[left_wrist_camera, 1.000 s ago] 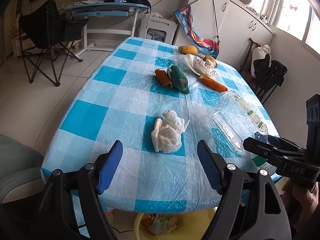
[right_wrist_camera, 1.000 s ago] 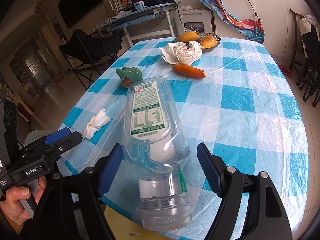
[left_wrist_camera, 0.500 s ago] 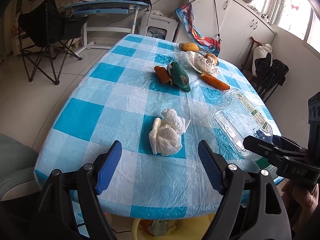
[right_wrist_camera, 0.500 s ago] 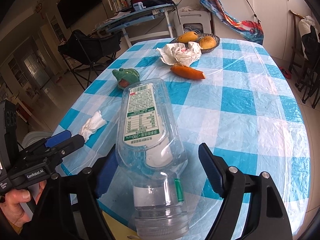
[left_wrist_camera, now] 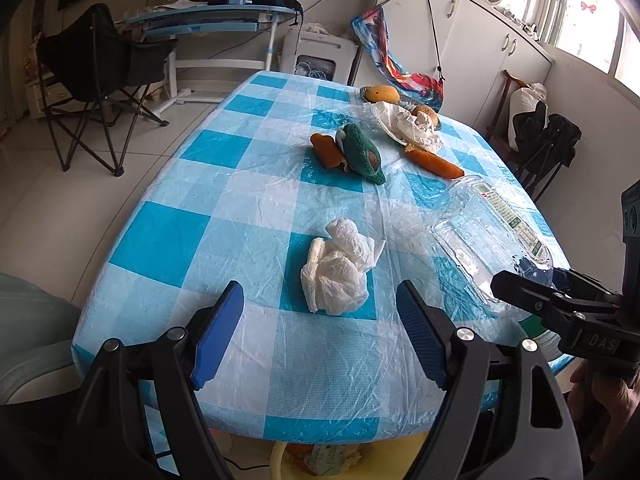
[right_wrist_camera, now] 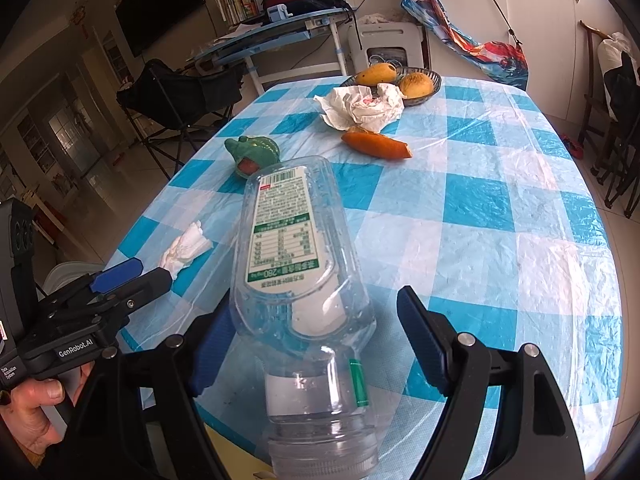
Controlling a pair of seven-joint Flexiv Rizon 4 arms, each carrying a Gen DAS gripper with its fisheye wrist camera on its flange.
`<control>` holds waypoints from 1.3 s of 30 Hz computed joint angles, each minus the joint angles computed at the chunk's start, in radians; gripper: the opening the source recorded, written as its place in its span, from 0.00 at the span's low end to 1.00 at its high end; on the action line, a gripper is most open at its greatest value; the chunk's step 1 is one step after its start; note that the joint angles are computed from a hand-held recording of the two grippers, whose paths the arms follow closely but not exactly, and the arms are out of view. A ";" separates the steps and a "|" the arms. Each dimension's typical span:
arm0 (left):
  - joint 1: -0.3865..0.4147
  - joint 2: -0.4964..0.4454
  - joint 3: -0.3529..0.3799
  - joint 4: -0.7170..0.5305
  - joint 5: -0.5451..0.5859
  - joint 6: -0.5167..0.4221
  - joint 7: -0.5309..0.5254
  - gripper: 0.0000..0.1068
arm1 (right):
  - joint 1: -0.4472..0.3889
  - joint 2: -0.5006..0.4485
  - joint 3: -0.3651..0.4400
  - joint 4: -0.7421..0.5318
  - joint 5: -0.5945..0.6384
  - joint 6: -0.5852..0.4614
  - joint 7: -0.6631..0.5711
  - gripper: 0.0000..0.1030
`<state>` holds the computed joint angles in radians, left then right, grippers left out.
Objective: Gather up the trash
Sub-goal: 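Hold the bottle in the right gripper while the left gripper hovers over the tissue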
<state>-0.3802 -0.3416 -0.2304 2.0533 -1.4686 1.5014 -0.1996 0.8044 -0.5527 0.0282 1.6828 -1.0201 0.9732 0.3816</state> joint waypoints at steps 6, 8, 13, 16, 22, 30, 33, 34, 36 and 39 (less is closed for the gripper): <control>-0.021 -0.001 0.001 -0.007 -0.048 0.027 0.057 0.71 | 0.000 -0.004 0.000 -0.002 0.001 0.002 0.000 0.74; -0.031 -0.002 0.007 -0.011 -0.062 0.032 0.073 0.71 | 0.000 -0.005 -0.001 -0.002 0.001 0.004 0.001 0.74; -0.048 -0.009 0.019 -0.021 -0.075 0.039 0.090 0.72 | -0.001 -0.005 -0.004 0.002 -0.001 0.010 0.011 0.74; -0.049 -0.013 0.022 -0.025 -0.070 0.037 0.080 0.72 | -0.001 -0.006 -0.004 0.000 -0.003 0.005 0.007 0.74; -0.041 -0.022 0.020 -0.030 -0.054 0.040 0.054 0.73 | -0.002 -0.007 -0.004 0.000 -0.002 0.006 0.005 0.74; -0.029 -0.028 0.008 -0.033 -0.046 0.047 0.040 0.73 | -0.002 -0.009 -0.005 -0.002 0.001 0.007 -0.001 0.74; -0.027 -0.029 0.008 -0.036 -0.049 0.046 0.037 0.73 | -0.001 -0.008 -0.007 -0.001 -0.003 0.003 0.002 0.74; -0.028 -0.029 0.008 -0.036 -0.054 0.049 0.041 0.73 | 0.000 -0.008 -0.009 0.001 -0.007 0.003 0.007 0.74; -0.030 -0.030 0.009 -0.037 -0.056 0.050 0.043 0.73 | 0.000 -0.006 -0.011 0.003 -0.015 0.001 0.014 0.74; -0.030 -0.030 0.011 -0.036 -0.055 0.047 0.045 0.73 | -0.003 -0.007 -0.010 0.003 -0.019 0.002 0.016 0.74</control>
